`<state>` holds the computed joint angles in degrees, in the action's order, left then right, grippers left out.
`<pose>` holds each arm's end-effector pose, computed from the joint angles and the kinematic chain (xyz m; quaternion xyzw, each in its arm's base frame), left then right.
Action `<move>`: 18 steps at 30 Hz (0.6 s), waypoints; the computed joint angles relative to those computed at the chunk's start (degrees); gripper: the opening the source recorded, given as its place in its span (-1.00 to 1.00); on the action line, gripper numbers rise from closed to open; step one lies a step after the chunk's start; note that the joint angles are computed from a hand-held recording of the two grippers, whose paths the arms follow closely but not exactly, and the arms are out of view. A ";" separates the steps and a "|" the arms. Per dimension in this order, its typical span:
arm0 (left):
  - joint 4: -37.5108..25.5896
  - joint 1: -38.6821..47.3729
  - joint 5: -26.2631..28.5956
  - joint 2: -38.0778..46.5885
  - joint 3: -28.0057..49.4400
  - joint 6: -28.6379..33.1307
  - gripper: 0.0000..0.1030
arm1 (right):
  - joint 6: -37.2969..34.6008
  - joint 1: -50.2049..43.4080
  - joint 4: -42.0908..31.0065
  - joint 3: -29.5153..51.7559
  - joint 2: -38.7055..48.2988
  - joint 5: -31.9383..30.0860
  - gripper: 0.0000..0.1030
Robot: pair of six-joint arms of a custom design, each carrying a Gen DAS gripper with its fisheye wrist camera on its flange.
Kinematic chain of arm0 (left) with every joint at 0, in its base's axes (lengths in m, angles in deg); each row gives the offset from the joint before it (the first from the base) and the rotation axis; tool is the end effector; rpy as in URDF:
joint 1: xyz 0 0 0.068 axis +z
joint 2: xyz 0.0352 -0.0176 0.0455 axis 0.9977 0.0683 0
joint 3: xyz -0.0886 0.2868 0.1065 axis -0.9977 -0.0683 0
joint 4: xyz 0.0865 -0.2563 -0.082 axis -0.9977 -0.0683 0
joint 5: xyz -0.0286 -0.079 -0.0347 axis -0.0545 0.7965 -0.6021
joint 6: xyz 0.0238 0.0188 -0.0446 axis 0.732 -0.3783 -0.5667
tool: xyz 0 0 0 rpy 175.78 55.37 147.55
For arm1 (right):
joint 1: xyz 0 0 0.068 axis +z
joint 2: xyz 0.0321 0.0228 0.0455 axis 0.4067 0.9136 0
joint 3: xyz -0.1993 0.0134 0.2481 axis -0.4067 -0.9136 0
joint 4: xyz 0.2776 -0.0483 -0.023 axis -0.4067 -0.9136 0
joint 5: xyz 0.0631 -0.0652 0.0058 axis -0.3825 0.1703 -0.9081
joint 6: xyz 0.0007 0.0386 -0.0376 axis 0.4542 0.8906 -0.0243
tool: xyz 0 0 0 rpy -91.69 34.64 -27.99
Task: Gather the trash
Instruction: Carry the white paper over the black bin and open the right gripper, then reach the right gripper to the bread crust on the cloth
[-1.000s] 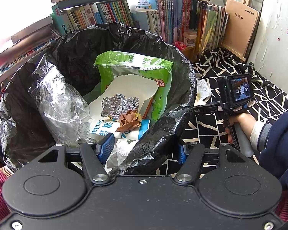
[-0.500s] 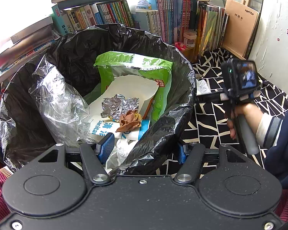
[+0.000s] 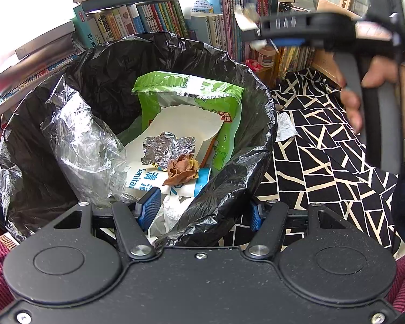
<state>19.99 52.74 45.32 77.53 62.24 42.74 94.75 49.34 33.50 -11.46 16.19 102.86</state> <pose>0.3042 -0.2007 0.1919 0.2899 0.8883 -0.0986 0.3422 0.2238 0.0949 0.2219 0.0067 0.8097 0.0893 0.5800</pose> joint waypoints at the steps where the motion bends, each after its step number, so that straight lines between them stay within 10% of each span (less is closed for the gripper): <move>1: -0.02 -0.03 -0.02 0.02 0.04 -0.01 0.19 | -0.67 0.78 0.61 -0.09 -1.33 -1.31 0.05; 18: 0.06 0.01 0.01 -0.11 -0.08 0.07 0.19 | -0.63 5.39 5.14 -0.40 1.65 -11.93 0.72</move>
